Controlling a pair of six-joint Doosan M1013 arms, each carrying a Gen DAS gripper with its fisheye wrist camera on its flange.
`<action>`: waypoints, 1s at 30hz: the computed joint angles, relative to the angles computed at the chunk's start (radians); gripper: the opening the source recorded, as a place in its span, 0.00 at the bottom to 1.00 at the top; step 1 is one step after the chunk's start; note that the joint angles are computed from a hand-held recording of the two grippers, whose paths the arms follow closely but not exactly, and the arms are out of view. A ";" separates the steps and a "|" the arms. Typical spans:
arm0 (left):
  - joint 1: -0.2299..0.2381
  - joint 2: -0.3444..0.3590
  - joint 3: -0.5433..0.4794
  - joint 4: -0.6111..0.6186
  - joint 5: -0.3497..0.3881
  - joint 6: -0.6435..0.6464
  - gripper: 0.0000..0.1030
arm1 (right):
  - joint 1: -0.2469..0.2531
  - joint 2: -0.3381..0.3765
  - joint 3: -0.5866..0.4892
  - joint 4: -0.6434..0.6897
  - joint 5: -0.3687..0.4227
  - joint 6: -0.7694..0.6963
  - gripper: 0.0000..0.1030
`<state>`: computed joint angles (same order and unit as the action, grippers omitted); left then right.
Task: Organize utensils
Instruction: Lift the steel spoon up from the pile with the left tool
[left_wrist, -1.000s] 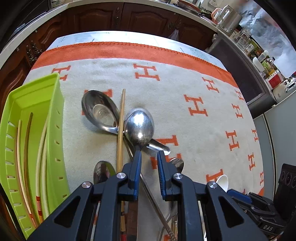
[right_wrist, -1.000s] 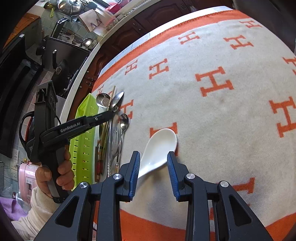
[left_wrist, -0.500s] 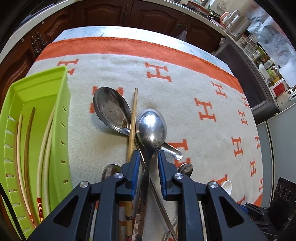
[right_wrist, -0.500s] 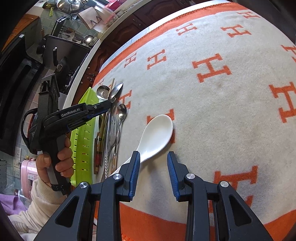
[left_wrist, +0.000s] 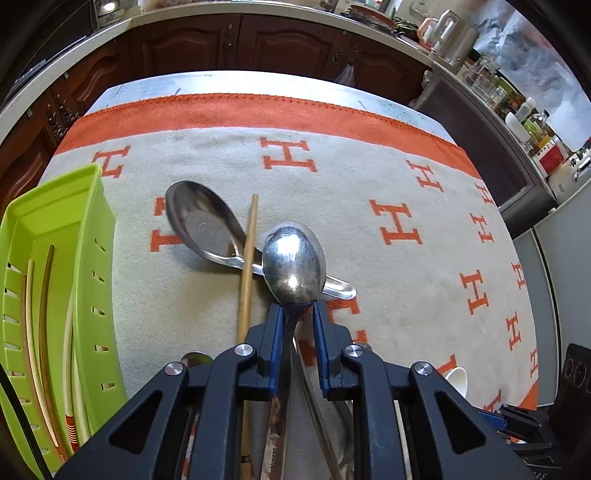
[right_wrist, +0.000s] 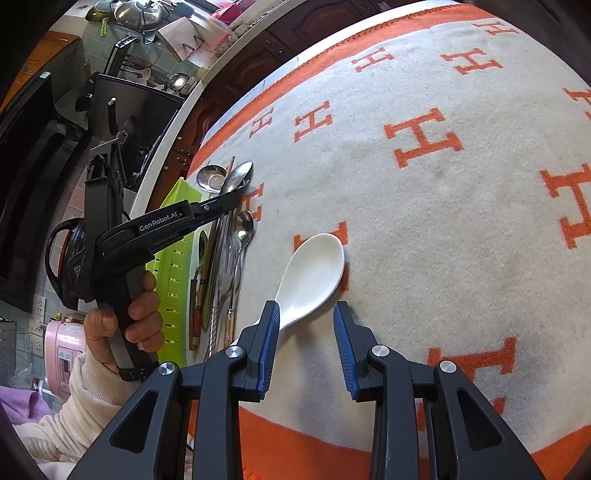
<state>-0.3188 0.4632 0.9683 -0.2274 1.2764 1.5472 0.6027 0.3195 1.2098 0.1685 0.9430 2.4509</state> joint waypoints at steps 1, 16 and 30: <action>-0.003 -0.003 0.002 -0.001 -0.004 0.011 0.13 | 0.000 0.001 -0.001 0.000 0.000 -0.001 0.30; -0.052 -0.016 0.037 0.098 -0.043 0.105 0.05 | -0.004 0.001 0.005 0.007 -0.018 -0.006 0.30; 0.003 -0.079 0.108 -0.061 -0.114 0.048 0.03 | -0.003 0.005 0.000 0.000 -0.013 -0.003 0.30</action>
<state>-0.3156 0.3840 1.0761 -0.2880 1.1624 1.5954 0.6000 0.3241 1.2100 0.1688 0.9300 2.4481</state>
